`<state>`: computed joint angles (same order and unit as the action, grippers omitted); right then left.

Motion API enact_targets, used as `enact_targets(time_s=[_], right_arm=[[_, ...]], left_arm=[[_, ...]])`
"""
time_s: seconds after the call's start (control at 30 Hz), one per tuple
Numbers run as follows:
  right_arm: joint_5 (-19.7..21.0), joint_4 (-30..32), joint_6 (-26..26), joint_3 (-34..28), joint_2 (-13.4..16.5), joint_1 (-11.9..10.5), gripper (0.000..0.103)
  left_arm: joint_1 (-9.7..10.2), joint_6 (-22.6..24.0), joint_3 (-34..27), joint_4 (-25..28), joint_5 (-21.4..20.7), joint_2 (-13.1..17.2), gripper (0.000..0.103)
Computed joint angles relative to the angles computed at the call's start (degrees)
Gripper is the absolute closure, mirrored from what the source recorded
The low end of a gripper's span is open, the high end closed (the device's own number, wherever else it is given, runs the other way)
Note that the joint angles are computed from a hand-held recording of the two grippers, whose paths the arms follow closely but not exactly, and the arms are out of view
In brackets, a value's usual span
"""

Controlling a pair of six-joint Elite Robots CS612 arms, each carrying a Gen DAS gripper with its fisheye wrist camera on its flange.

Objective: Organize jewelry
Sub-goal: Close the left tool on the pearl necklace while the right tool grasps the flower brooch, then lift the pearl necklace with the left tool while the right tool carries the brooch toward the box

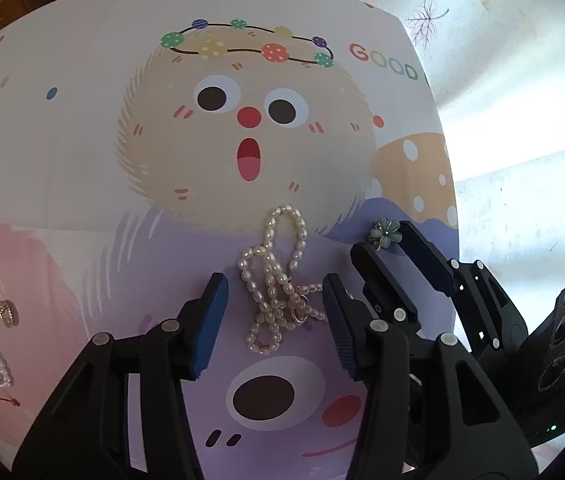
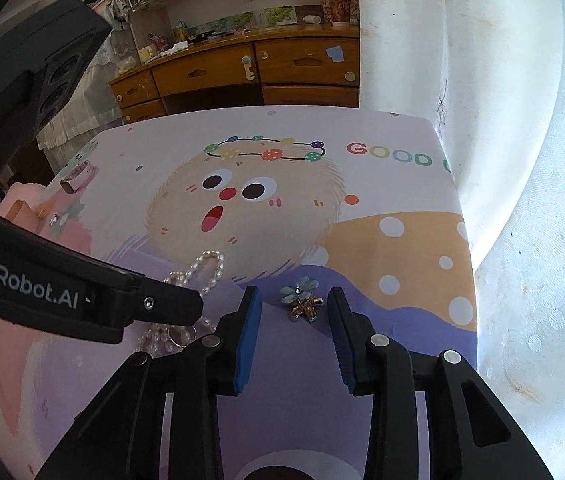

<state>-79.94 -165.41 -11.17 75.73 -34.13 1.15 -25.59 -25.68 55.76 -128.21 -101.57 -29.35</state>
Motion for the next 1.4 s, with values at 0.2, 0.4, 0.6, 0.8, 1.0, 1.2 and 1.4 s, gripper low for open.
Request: enact_targets(time_s=[0.2, 0.4, 0.6, 0.8, 1.0, 1.2, 1.4], right_arm=[[-1.79, -0.88, -1.21, 0.98, -0.48, 0.26, 0.084], [-1.88, 0.14, -1.43, 2.54, -1.7, -0.14, 0.087], [-2.05, 1.59, -2.2, 3.39, -2.57, -0.15, 0.088], [-2.05, 1.01, -1.69, 4.94, -3.83, 0.19, 0.089], [-2.06, -0.27, -1.05, 6.63, -5.28, 0.76, 0.089], [-1.35, -0.7, -0.83, 8.13, -6.73, 0.67, 0.089], [-0.03, -2.5, -0.01, 10.12, -8.7, 0.02, 0.089]], left_arm=[[-1.96, 3.61, -1.22, 3.17, 9.31, 0.18, 0.084], [-2.2, 3.86, -0.68, 2.35, 8.69, 0.01, 0.093], [-0.83, 1.59, 2.09, 0.88, 5.6, -1.8, 0.1], [0.21, 2.84, 8.53, -4.25, 5.32, -5.34, 0.1], [1.44, 3.43, 12.99, -10.24, -1.29, -7.58, 0.1], [0.8, 4.65, 13.27, -12.94, -2.81, -7.69, 0.1], [0.74, 6.4, 14.88, -14.27, -3.37, -9.5, 0.1]])
